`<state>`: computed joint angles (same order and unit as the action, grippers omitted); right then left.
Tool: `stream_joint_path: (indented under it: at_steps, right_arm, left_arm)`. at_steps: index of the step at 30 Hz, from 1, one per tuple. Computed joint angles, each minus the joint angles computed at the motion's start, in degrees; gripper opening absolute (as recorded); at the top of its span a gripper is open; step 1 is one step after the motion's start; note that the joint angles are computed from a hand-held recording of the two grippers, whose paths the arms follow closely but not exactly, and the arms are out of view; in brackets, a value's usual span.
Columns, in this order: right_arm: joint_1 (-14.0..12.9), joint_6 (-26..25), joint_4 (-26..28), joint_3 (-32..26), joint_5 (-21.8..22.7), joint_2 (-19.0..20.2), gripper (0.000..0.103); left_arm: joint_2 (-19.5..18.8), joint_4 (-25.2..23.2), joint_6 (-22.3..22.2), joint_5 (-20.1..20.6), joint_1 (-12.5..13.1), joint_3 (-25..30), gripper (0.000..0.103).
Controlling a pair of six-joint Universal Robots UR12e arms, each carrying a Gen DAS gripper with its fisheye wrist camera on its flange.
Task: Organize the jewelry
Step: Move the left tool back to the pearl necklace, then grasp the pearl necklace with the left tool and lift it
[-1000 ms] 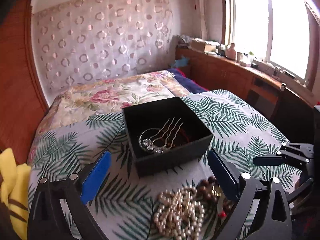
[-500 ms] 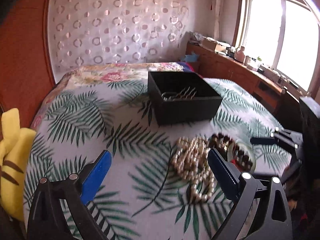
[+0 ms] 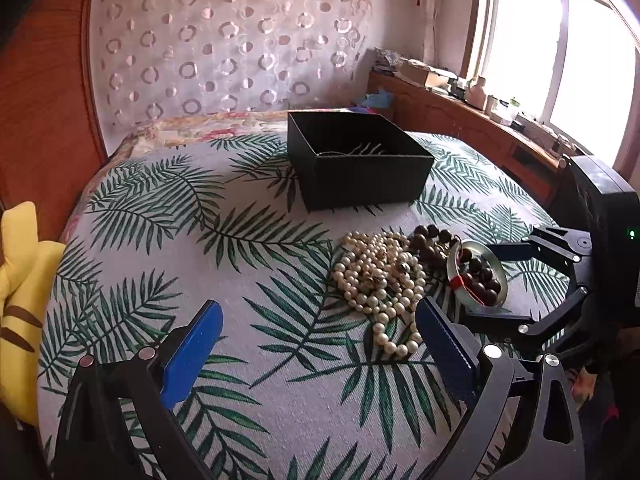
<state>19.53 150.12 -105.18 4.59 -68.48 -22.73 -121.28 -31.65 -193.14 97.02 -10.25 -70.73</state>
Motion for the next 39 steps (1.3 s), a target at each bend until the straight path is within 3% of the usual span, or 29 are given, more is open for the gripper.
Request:
stream_joint_path:
  at_steps: [3,11,14,23,24,26,29,39]
  right_arm:
    - [-0.17,-0.51,-1.98,3.51,0.70,-1.70,0.074]
    - [-1.28,2.82,-11.76,14.79,3.75,-7.32,0.074]
    - [-1.64,3.61,-13.84,16.45,4.21,-8.28,0.074]
    - [-2.04,4.66,-16.11,18.27,5.65,-9.32,0.074]
    - [-2.04,4.64,-16.23,18.50,5.73,-9.43,0.074]
    - [-2.06,4.58,-16.22,18.64,5.92,-9.50,0.074]
    - [-2.08,4.47,-16.30,19.19,6.01,-9.81,0.074]
    - [-2.18,4.84,-17.69,19.85,6.58,-10.28,0.074]
  left_arm:
    - [0.09,0.02,0.33,-0.94,-0.06,-0.20,0.091]
    - [-0.72,-3.75,1.35,-5.24,-0.09,1.22,0.038]
    - [-1.34,-5.27,2.38,-5.43,-0.32,2.28,0.029]
    - [-2.67,-8.81,5.91,-2.26,-1.30,4.83,0.024]
    - [-2.86,-9.17,6.63,-1.26,-1.52,5.16,0.023]
    - [-3.01,-9.39,7.73,-1.12,-1.66,5.47,0.007]
    - [-3.08,-9.62,9.10,-0.19,-2.01,5.67,0.006]
    - [-1.12,-1.42,6.38,-2.34,-1.84,3.69,0.006]
